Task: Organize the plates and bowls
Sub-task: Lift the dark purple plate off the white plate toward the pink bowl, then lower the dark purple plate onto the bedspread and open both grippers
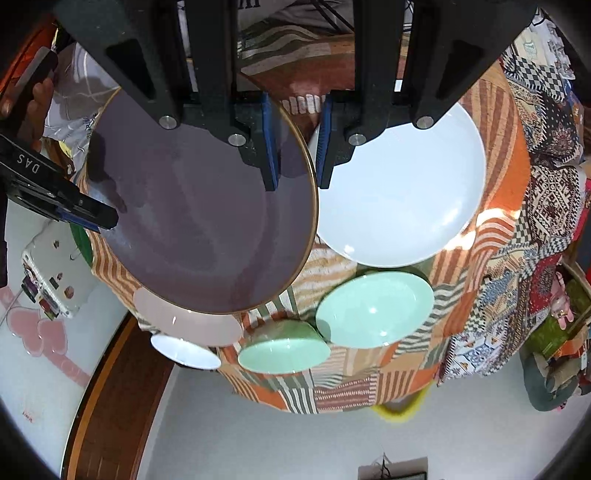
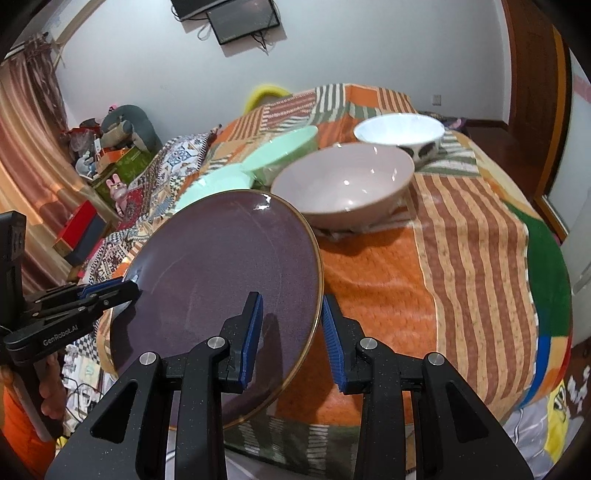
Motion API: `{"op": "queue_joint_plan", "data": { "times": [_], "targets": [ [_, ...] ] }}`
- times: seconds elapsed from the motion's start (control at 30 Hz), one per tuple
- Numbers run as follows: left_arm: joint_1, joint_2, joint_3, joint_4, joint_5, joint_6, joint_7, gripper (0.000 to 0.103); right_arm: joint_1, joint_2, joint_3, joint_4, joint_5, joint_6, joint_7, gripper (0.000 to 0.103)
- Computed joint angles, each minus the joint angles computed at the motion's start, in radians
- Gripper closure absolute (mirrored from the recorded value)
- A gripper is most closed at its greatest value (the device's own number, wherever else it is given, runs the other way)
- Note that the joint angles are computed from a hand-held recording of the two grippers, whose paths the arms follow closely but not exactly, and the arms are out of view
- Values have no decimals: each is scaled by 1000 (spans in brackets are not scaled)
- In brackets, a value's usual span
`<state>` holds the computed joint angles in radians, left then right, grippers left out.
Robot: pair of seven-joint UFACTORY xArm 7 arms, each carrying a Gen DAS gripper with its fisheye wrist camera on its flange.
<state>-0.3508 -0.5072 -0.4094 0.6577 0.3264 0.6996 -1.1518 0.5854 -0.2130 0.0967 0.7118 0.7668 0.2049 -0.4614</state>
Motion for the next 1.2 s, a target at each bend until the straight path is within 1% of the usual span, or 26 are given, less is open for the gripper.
{"op": "queue_joint_plan", "data": {
  "times": [0.13, 0.33, 0.6, 0.8, 1.03, 1.2],
  "targets": [
    [-9, 32, 8, 0, -13, -16, 9, 84, -17, 0, 8, -14, -31, 11, 35, 73],
    [-27, 83, 32, 14, -38, -22, 36, 84, -25, 6, 3, -16, -41, 25, 46, 73],
    [-35, 147, 58, 47, -53, -17, 65, 84, -45, 42, 7, 3, -25, 49, 38, 73],
    [-46, 198, 82, 75, -75, -12, 101, 84, -66, 58, 12, 17, 16, 63, 7, 73],
    [-47, 247, 102, 101, -80, -19, 111, 84, -91, 81, 32, 39, 17, 77, 17, 73],
    [-48, 254, 111, 101, -80, -29, 111, 84, -102, 92, 44, 45, 10, 77, 22, 72]
  ]
}}
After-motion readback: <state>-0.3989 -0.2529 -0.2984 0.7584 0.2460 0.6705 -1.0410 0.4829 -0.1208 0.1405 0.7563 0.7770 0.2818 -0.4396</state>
